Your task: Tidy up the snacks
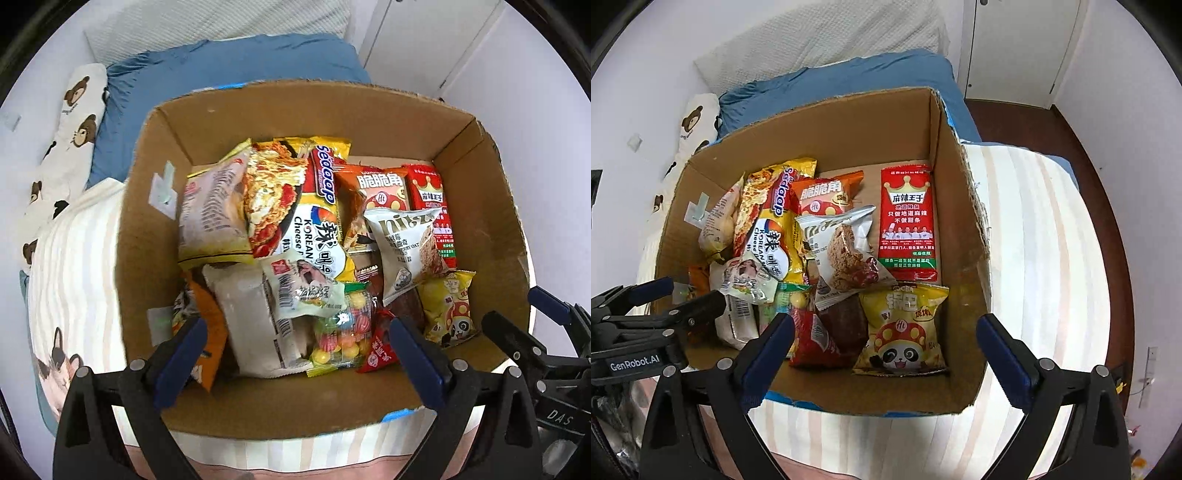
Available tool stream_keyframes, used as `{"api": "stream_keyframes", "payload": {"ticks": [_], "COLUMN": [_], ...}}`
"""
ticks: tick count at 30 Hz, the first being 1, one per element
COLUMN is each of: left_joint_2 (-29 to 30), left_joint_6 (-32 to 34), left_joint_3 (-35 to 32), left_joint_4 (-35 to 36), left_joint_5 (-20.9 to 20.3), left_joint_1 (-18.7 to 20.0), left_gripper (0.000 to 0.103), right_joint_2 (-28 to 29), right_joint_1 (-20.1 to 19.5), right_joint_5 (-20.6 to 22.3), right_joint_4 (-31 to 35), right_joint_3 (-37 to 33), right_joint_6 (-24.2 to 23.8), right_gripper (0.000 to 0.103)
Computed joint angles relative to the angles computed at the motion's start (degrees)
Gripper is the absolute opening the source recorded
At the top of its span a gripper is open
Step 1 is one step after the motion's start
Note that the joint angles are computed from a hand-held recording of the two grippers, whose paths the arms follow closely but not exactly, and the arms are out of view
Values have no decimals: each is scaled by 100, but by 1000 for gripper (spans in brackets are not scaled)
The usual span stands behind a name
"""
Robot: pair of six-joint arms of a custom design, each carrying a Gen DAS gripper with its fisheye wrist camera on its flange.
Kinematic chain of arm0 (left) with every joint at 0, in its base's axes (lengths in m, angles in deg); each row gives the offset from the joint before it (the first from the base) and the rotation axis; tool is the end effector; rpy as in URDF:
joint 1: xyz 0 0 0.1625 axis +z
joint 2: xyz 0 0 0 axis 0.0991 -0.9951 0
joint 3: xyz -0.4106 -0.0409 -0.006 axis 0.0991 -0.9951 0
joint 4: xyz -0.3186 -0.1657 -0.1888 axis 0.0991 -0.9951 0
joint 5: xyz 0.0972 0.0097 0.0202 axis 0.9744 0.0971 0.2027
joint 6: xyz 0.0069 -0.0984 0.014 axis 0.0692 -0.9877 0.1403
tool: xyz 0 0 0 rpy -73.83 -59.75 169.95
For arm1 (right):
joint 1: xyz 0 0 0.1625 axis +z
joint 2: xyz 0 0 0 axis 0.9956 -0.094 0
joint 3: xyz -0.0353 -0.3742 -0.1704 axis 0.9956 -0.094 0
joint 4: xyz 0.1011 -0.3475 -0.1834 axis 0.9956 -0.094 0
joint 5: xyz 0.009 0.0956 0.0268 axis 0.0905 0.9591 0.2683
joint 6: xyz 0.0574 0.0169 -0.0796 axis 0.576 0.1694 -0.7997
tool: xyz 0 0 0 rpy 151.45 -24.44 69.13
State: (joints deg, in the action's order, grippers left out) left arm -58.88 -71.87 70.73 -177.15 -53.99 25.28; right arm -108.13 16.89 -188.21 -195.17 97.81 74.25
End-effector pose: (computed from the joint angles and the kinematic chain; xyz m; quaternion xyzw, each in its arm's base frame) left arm -0.3844 -0.4403 0.1361 0.0927 0.9422 -0.0738 0.3135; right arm 0.1688 -0.4961 0.3970 0.0519 -0.9289 0.1200 0.3466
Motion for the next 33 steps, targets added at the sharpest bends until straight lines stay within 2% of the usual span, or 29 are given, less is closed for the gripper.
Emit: {"api": "stream_keyframes", "payload": {"ticks": [6, 15, 22, 33], "left_joint_2": [-263, -871, -1406, -1952], "left_joint_6": [-253, -968, -1614, -2737], "left_joint_3": [157, 585, 823, 790], "left_joint_4": [54, 349, 842, 2159], "left_joint_5": [228, 675, 889, 1111], "left_joint_1": [-225, -1049, -1827, -3016], "left_gripper": [101, 101, 101, 101], "right_joint_2": [-184, -812, -1406, -2076], "right_joint_1": [245, 885, 1678, 3052], "right_joint_5": [-102, -246, -588, -1038], "right_joint_4": [-68, -225, -129, 926], "right_joint_3": [88, 410, 696, 626], "right_joint_6": [37, 58, 213, 1183], "right_gripper": [101, 101, 101, 101]}}
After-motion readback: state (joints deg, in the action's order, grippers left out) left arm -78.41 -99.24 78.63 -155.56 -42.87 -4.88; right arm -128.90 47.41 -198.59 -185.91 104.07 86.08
